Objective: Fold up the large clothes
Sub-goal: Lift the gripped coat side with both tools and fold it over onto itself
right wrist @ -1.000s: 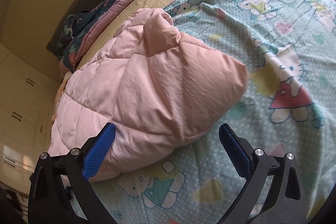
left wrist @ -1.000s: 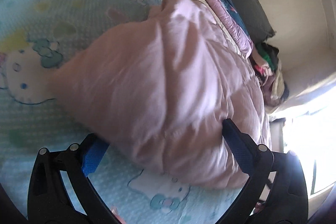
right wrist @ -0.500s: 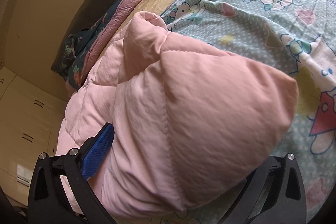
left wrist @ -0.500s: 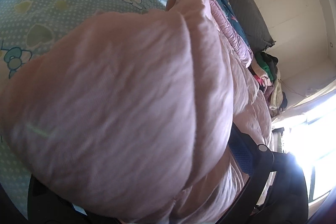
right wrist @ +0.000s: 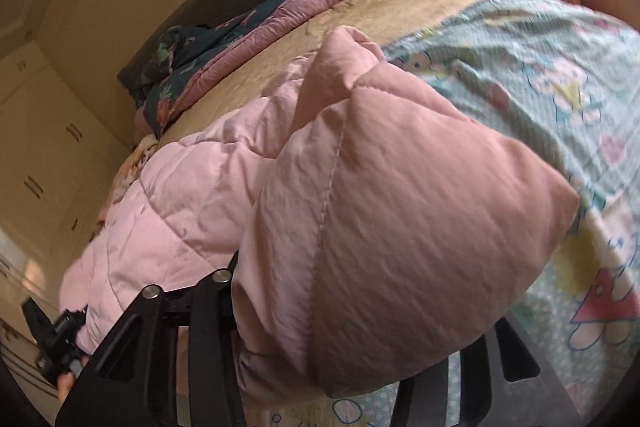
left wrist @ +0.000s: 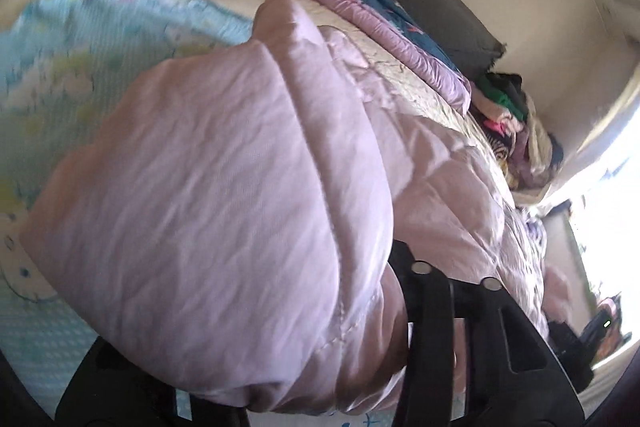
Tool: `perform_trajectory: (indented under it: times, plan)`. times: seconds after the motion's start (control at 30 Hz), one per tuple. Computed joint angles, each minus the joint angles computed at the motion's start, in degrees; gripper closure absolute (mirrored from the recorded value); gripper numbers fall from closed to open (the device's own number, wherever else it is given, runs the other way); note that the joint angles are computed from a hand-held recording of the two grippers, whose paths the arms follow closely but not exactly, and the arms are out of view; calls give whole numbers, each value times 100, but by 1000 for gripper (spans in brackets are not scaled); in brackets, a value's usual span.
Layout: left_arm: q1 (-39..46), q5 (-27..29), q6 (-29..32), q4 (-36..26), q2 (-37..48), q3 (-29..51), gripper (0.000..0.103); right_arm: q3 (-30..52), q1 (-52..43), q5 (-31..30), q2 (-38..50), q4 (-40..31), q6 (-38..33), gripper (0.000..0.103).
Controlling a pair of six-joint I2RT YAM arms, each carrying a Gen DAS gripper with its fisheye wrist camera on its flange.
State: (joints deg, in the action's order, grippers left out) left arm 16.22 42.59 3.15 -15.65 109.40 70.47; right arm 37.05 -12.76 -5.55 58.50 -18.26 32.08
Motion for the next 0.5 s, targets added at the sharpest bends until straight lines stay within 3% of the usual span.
perform_trajectory:
  times: [0.27, 0.5]
  plan:
    - [148, -79, 687, -143, -948, -376, 74, 926, 940, 915, -705, -1331, -695, 73]
    - [512, 228, 1232, -747, -1310, -344, 74, 1270, 1649, 1481, -1304, -2225, -580, 73]
